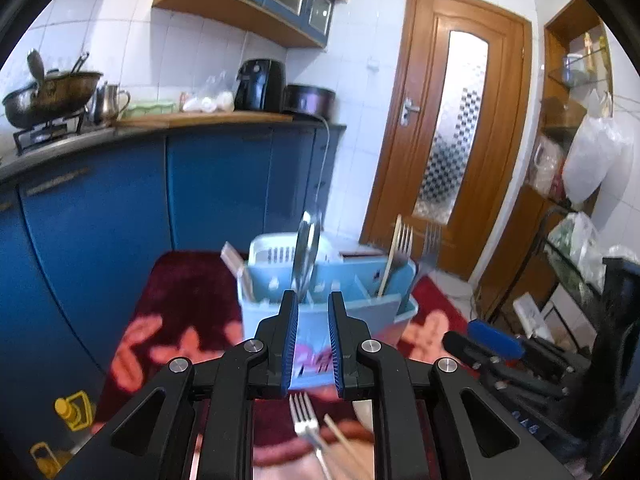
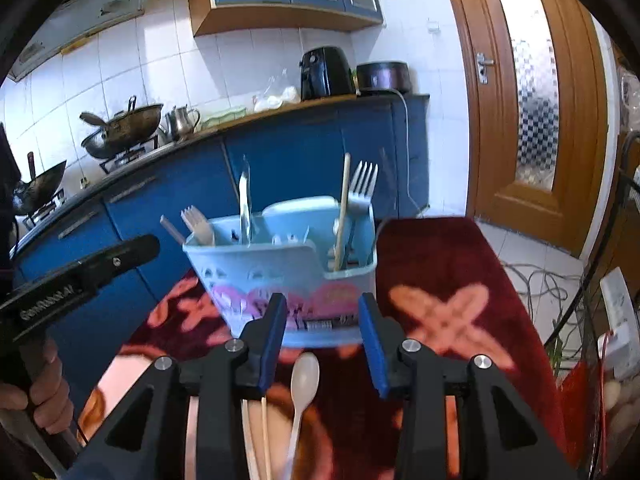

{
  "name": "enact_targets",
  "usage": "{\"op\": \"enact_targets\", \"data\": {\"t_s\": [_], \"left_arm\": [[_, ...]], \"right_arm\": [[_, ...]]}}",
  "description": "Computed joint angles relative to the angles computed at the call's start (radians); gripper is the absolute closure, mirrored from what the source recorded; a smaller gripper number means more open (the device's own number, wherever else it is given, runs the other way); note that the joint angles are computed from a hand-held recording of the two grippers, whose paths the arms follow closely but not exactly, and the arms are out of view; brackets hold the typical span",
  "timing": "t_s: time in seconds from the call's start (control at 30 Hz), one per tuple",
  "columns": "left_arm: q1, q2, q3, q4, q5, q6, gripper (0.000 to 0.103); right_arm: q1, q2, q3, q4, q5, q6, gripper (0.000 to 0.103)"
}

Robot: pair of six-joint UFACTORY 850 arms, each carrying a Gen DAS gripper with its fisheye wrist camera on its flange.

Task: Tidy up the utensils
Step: 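Move both open tools back down toward the remaining fork, chopstick and spoon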

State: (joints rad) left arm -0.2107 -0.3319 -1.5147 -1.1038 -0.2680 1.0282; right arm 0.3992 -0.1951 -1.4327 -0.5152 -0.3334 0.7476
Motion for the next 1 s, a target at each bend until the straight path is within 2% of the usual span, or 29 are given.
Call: {"op": "enact_targets", "data": {"t_s": [0.13, 0.4, 0.8, 1.0], "left_arm": [[0.004, -0.012, 0.002, 0.24, -0.038, -0.232, 0.088], [0.009, -0.055, 0.006, 0.44, -0.11, -0.426, 0.088], [0.024, -0.1, 0.012, 0.574, -0.175, -0.577, 0.088], [0.028, -0.12, 0.004, 0.615, -0.199, -0.625, 0.088]], "right_arm": [[0.003, 0.015, 0.034, 0.058, -0.016, -0.057, 0.063], [-0.01, -0.007, 0.056, 0.291, -0.063, -0.234, 0.063], [-0.003, -0.059, 0.047, 0.458, -0.127, -0.354, 0.063], [0.015, -0.083, 0.032, 0.435, -0.153, -0.355, 0.063]]}}
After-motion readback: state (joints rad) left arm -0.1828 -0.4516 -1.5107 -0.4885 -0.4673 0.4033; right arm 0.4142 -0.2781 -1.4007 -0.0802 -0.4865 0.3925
